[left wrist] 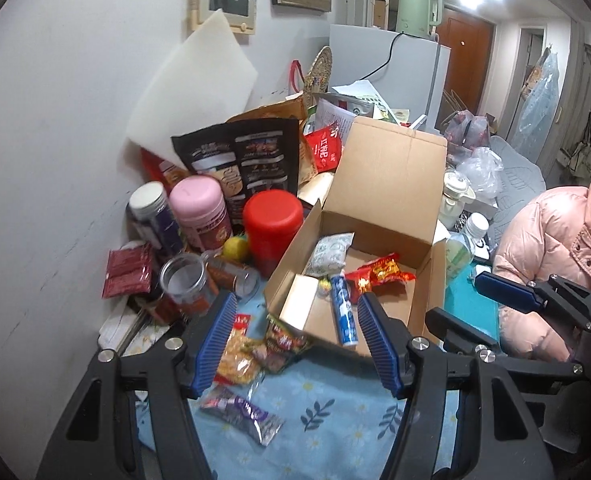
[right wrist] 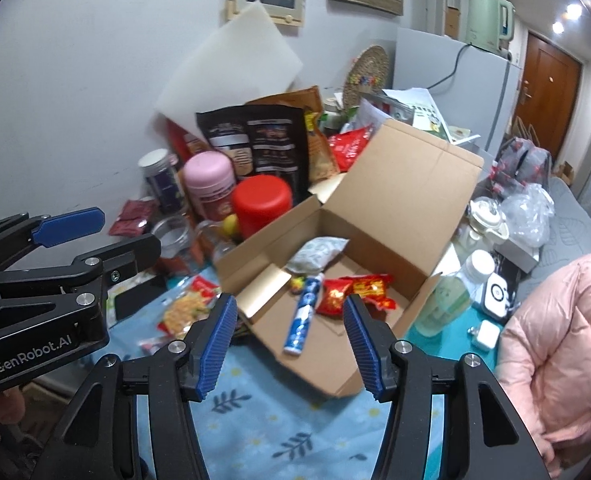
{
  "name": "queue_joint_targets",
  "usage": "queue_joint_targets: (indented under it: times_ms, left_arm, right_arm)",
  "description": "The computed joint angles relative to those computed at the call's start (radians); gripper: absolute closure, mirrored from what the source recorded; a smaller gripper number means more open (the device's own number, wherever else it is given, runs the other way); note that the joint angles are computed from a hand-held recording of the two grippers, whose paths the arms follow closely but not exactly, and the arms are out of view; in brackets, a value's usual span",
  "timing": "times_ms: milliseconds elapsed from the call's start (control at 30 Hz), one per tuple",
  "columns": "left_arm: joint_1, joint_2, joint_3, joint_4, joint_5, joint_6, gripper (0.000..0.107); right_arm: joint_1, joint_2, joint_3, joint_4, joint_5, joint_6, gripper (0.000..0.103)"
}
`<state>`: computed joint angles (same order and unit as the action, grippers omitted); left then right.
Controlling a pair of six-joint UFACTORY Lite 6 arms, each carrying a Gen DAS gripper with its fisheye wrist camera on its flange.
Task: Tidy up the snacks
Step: 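Withdraw both tools from the box back over the table, then grasp the purple-and-silver candy bag with the right tool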
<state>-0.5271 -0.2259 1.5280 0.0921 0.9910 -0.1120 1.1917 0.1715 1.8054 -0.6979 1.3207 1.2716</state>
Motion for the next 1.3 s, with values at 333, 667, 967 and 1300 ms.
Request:
queue_joint_targets:
  times_ms: [333,667,967,1300]
  left_arm:
    - [0.211,-0.253,-0.240,-0.146,0.027,0.165,0.044]
    - [0.576,-0.407,-0.432,-0.345,0.060,0.493,0.044]
    - [0.850,-0.351,-0.559,-0.505,0.046,0.771,0.044]
    - [0.888,-0.110,-0.600,-0.524,-0.140,0.874,0.044]
  right_arm:
    - [0.129,0.089,0.048,0.013,-0.014,0.079,0.045]
    - [0.149,0.196,0.057,0.073,-0.165,0.101,0.045]
    - [0.090,0.372,0.152,0.186,-0.300,0.002,0.045]
    - [-0.035,0.694,0.413,0.393,-0.379,-0.227,0.044]
